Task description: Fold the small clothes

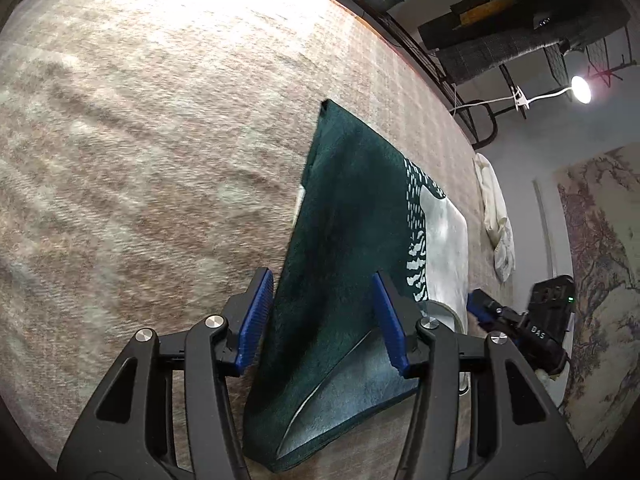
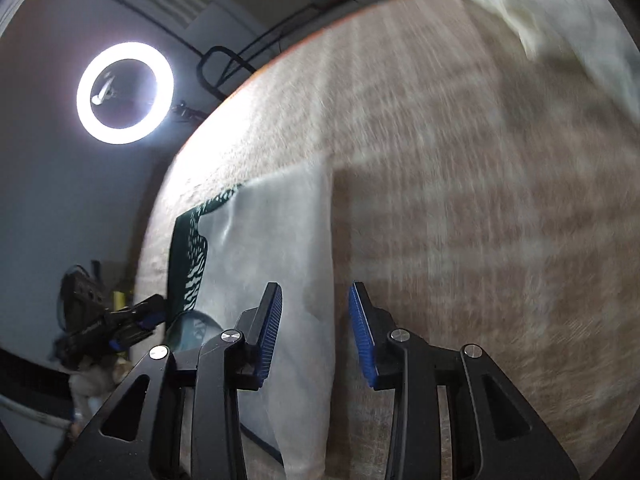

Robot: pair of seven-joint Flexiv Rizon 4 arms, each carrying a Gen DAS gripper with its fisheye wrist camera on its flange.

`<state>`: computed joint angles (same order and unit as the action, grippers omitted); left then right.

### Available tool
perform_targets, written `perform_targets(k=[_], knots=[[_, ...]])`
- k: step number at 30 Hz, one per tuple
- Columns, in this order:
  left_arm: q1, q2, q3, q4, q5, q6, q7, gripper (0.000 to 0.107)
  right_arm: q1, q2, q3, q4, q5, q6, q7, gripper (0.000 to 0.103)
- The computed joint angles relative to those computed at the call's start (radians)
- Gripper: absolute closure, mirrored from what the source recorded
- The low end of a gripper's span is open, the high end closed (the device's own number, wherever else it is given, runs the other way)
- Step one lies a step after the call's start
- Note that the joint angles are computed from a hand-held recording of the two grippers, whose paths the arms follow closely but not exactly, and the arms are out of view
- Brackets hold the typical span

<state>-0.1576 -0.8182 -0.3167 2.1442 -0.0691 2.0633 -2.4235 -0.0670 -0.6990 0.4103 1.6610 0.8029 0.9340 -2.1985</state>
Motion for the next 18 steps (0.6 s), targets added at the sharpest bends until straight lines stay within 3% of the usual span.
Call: perform_targets(k=[4, 7, 13, 15, 16, 18], knots=[[0.004, -0.01, -0.008, -0.02, 0.006, -0.016, 0.01, 0.069, -0.032, -0.026, 0.02, -0.034, 0.045, -0.043, -0.021, 0.07], [-0.002, -0.009, -0.002, -0.023, -0.001, -0.021, 0.015, 0.072, -0.042, -0.039, 0.029, -0.049, 0.084, -0.061, -0.04, 0.07], [-0.024, -0.005, 0.011, -0.039, -0.033, -0.057, 0.023, 0.099, -0.008, -0.052, 0.019, -0.064, 0.102, -0.059, -0.046, 0.07], [-0.057, 0.009, 0.036, -0.043, -0.056, -0.075, 0.035, 0.103, 0.018, -0.046, 0.01, -0.059, 0.088, -0.035, -0.034, 0.082], [-0.089, 0.021, 0.064, -0.049, -0.076, -0.087, 0.046, 0.104, 0.035, -0.04, 0.0, -0.055, 0.068, -0.023, -0.022, 0.098], [-0.164, 0.045, 0.126, -0.058, -0.123, -0.112, 0.074, 0.104, 0.063, -0.024, 0.001, -0.036, 0.049, 0.032, -0.027, 0.099]])
